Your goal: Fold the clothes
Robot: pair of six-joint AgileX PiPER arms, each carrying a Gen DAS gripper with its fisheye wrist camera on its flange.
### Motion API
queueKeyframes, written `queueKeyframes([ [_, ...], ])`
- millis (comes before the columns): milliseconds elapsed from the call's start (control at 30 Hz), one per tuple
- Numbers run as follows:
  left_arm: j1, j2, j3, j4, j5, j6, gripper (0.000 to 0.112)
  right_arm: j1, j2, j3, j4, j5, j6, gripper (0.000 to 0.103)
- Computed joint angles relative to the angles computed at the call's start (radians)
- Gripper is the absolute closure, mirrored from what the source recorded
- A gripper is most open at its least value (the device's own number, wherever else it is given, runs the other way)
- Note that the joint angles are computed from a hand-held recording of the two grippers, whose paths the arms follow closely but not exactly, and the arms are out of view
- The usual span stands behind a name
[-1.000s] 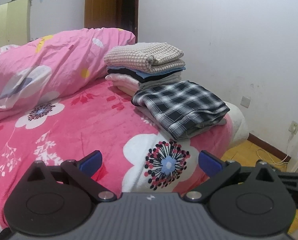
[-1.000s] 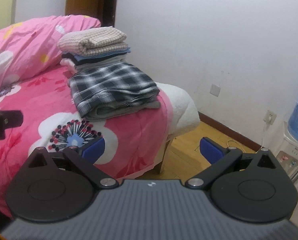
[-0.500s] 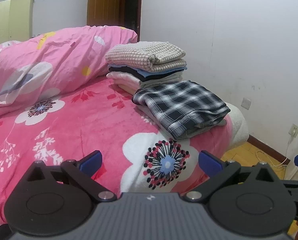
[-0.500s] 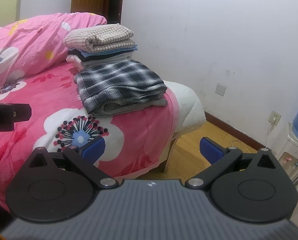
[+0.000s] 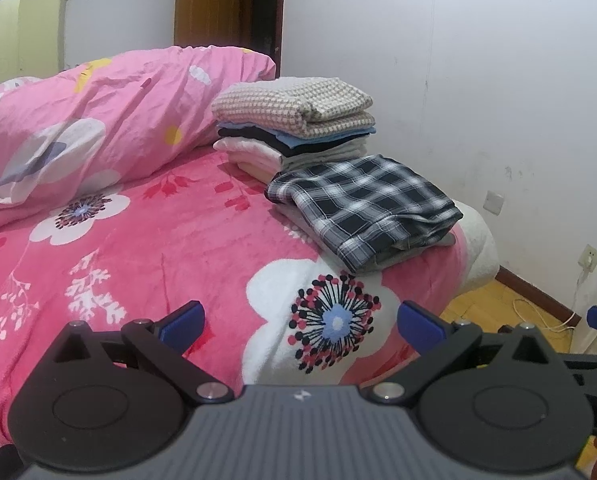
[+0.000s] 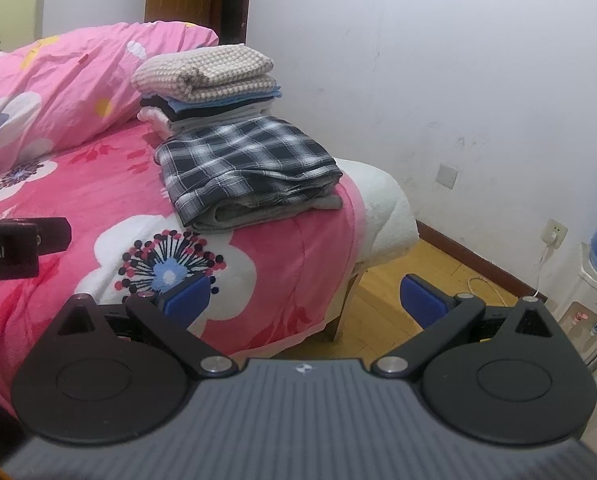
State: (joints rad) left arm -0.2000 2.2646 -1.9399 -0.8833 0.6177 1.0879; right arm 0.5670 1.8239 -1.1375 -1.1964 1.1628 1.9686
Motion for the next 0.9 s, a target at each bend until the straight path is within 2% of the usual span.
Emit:
queueKeyframes([
  [900, -0.01, 0.003, 0.002, 0.031, -0.009, -0.024, 0.009, -0.017, 0.006, -0.007, 0.015, -0.03, -0.023, 0.002],
])
